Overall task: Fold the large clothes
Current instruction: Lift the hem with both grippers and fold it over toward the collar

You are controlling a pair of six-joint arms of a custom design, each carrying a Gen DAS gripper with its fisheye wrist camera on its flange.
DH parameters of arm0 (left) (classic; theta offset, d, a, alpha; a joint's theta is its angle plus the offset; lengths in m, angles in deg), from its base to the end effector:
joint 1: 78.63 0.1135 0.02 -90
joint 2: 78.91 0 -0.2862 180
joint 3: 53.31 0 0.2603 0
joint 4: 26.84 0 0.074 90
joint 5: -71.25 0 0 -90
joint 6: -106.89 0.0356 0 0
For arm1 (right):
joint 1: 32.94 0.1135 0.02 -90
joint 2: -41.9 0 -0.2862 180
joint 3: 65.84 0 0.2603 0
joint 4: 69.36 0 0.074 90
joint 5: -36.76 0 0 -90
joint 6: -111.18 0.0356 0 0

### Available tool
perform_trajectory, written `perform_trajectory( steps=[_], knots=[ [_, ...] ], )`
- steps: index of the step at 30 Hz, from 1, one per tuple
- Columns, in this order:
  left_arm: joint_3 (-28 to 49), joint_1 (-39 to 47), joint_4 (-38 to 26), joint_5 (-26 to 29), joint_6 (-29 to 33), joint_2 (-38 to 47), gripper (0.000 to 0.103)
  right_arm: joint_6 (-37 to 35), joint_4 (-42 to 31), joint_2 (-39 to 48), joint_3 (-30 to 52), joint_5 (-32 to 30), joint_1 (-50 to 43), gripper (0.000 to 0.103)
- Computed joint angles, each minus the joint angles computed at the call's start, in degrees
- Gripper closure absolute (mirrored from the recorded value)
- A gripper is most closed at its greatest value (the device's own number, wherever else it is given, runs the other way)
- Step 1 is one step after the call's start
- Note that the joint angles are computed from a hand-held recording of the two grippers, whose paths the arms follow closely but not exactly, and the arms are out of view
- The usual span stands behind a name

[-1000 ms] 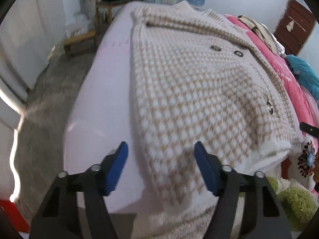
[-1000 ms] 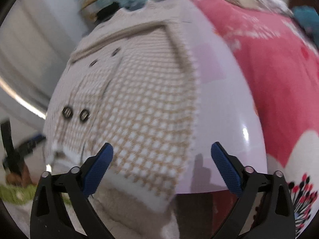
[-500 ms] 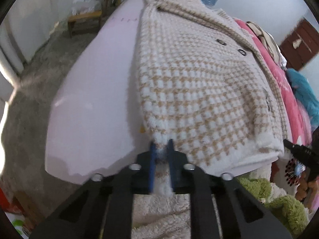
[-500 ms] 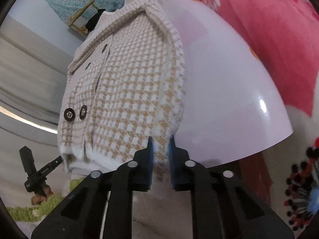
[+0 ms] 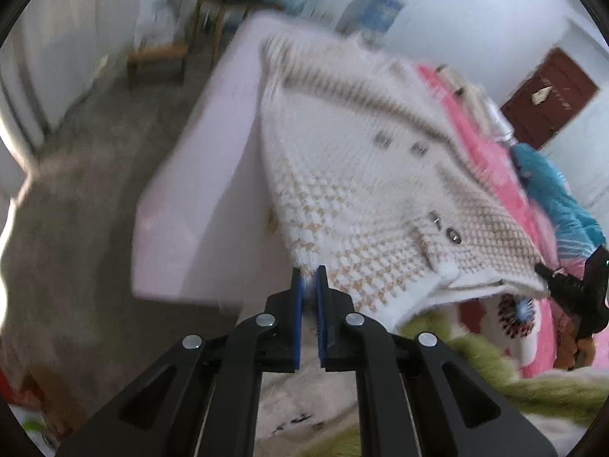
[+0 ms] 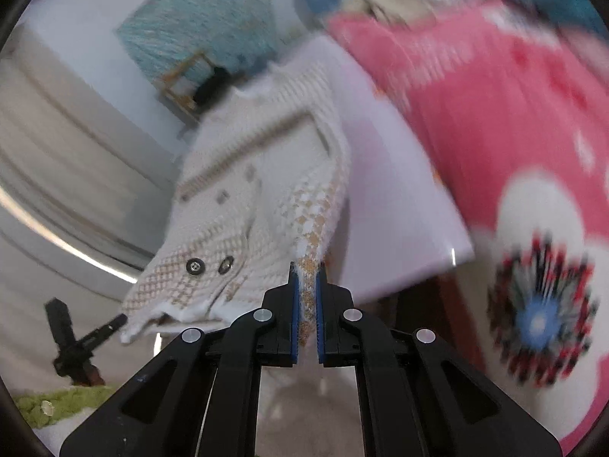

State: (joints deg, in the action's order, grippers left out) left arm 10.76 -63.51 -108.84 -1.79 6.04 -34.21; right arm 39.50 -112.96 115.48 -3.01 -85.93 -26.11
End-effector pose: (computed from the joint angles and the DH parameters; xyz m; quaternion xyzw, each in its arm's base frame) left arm 0.1106 0.0191 0.3052 -0.1819 0.9443 -0.1345 0.2392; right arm 0.2513 0.0495 0.2550 0.0057 0.9176 0.3254 0.2284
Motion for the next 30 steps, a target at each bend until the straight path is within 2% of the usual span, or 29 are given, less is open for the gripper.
perform_trajectory(
  steps=[2, 5, 7, 11, 18, 23, 25, 26, 27, 28, 29, 30],
  knots=[
    [-2.8, 4.3, 0.9, 4.0, 1.8, 1.4, 0.097, 2.8, 2.1, 3.0, -0.5, -1.0, 0.3, 0.098],
    [0.6, 9.9, 1.2, 9.1, 6.0, 4.5, 0.097, 4.6, 4.9, 3.0, 2.1, -2.5, 0.4, 0.097],
    [3.0, 8.6, 3.2, 8.6, 5.0, 6.3, 0.097, 5.0, 5.9, 4.4, 6.1, -2.1, 1.3, 0.097],
    [8.0, 10.5, 8.0, 11.0, 5.4, 14.1, 0.096, 6.5, 8.2, 10.8, 13.9, -1.7, 2.9, 0.097],
    [14.5, 8.2, 22.0, 11.4, -1.0, 30.8, 0.095, 10.6, 11.4, 29.3, 32.4, -1.4, 5.0, 0.095],
    [19.3, 7.1, 27.1, 10.2, -3.0, 41.5, 0.092, 13.6, 9.9, 41.7, 44.9, -2.6, 5.2, 0.089],
    [21.0, 7.8, 27.8, 11.5, -2.8, 45.2, 0.089, 15.6, 10.9, 45.8, 47.7, -4.2, 4.7, 0.076],
    [22.4, 8.1, 27.3, 12.0, -2.9, 47.5, 0.085, 16.4, 10.9, 47.2, 48.6, -4.5, 4.4, 0.071],
    [23.4, 8.7, 26.8, 12.7, -3.3, 49.4, 0.081, 17.1, 10.5, 47.8, 48.7, -3.0, 4.2, 0.059],
    [23.5, 9.0, 27.2, 11.8, -3.9, 49.8, 0.069, 17.5, 11.2, 47.2, 47.5, -1.9, 4.0, 0.051],
    [23.1, 9.3, 28.2, 10.1, -4.5, 49.3, 0.06, 17.6, 11.8, 46.6, 46.4, -0.8, 3.8, 0.049],
    [22.5, 9.9, 29.5, 9.8, -4.5, 48.4, 0.059, 17.7, 13.2, 45.3, 44.4, -0.3, 3.3, 0.049]
  ],
)
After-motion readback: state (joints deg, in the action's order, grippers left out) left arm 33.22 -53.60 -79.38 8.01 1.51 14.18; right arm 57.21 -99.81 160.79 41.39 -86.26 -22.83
